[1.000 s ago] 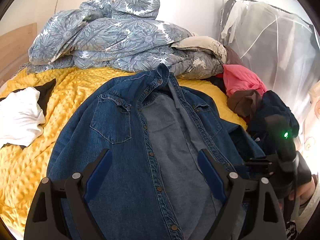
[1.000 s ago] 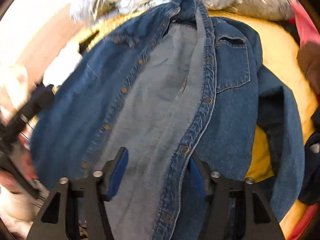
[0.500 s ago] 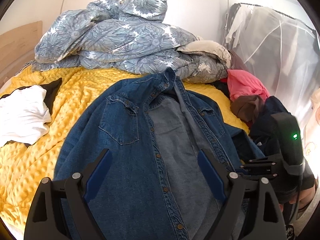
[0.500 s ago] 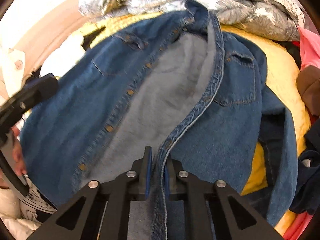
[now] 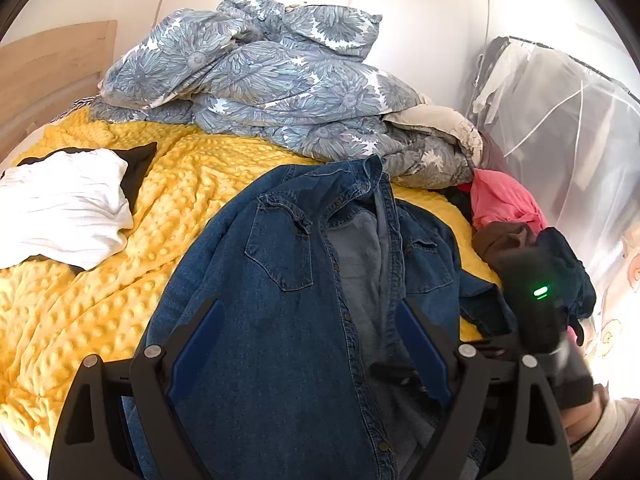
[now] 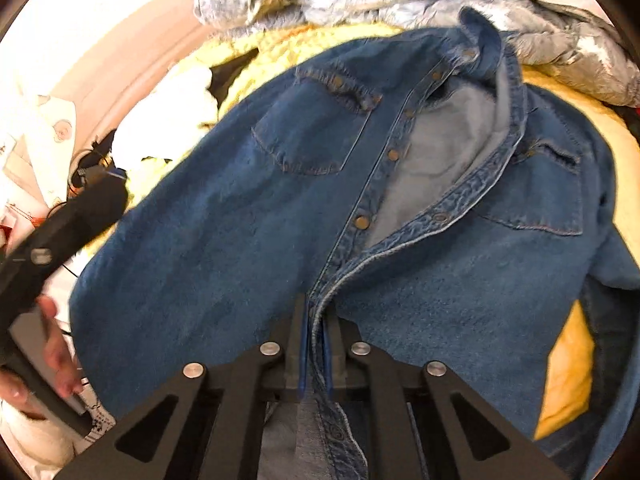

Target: Fold clothes

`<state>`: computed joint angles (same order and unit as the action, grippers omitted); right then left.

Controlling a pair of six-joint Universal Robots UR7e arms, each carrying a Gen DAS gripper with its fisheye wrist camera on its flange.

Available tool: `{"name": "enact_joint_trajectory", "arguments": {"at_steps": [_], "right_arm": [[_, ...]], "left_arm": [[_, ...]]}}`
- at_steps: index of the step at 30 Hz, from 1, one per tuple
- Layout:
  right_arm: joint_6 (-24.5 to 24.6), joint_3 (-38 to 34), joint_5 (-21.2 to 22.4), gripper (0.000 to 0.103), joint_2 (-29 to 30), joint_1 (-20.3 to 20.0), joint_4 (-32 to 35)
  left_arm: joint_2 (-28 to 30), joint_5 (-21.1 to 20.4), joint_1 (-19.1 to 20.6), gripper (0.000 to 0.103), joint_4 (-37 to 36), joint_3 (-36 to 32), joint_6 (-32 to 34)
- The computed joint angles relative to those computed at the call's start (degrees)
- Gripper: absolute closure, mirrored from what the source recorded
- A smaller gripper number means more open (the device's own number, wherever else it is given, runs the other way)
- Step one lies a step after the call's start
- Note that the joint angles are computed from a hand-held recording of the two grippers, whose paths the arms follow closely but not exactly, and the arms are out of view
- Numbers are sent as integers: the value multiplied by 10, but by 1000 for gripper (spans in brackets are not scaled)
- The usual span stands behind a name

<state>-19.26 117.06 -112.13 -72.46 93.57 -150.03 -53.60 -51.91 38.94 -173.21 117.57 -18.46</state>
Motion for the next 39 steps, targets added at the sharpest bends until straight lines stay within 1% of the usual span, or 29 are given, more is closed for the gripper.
{"name": "enact_joint_trajectory", "arguments": {"at_steps": [1,2,3,5,7,9,10,13,15,18,19,21,23,26,29,31,33,37,38,39], "right_arm": [[6,-2,-4,92,8,0,2],[18,-4,-8,87,15,-1,6],[29,-7,-10,71,21,-3,16],[34,-14,-8,53,26,-6,49],[26,-1,-28,53,15,3,34],[0,21,-46,53,-9,14,-2],[-12,33,-43,52,-29,15,-18],[-18,63,-6,49,-91,1,-27],[-15,85,37,45,-143,-24,-12],[-21,105,99,45,-203,-69,43],[-22,108,121,45,-218,-87,67],[-23,113,151,45,-237,-114,108],[-24,116,165,45,-249,-136,144],[-19,118,177,45,-261,-159,177],[1,109,201,45,-263,-183,203],[11,103,204,45,-259,-188,217],[10,101,207,45,-252,-187,230],[0,108,182,45,-248,-171,241],[1,111,185,45,-250,-173,242],[-1,114,191,49,-256,-177,245]], "left_arm": [[-1,-1,0,15,1,0,0],[-1,-3,0,15,0,0,0],[-2,-5,0,15,0,0,-1],[-2,-8,-1,15,-2,0,1],[-1,-9,-4,15,-8,0,3],[-1,-13,-5,15,-13,1,5],[0,-15,-6,15,-15,1,5],[0,-22,-9,15,-20,3,3],[-1,-27,-12,15,-22,4,2],[-2,-30,-17,15,-29,9,5],[-1,-27,-20,15,-32,10,7],[0,-22,-21,15,-31,11,7],[1,-18,-22,15,-24,11,4],[4,-16,-22,15,-18,8,0],[8,-21,-20,15,-14,4,0],[12,-22,-21,15,-11,3,3],[14,-22,-22,15,-8,2,6],[14,-19,-21,15,-3,1,7],[14,-17,-21,15,-2,2,6],[13,-16,-21,15,-1,2,5]]}}
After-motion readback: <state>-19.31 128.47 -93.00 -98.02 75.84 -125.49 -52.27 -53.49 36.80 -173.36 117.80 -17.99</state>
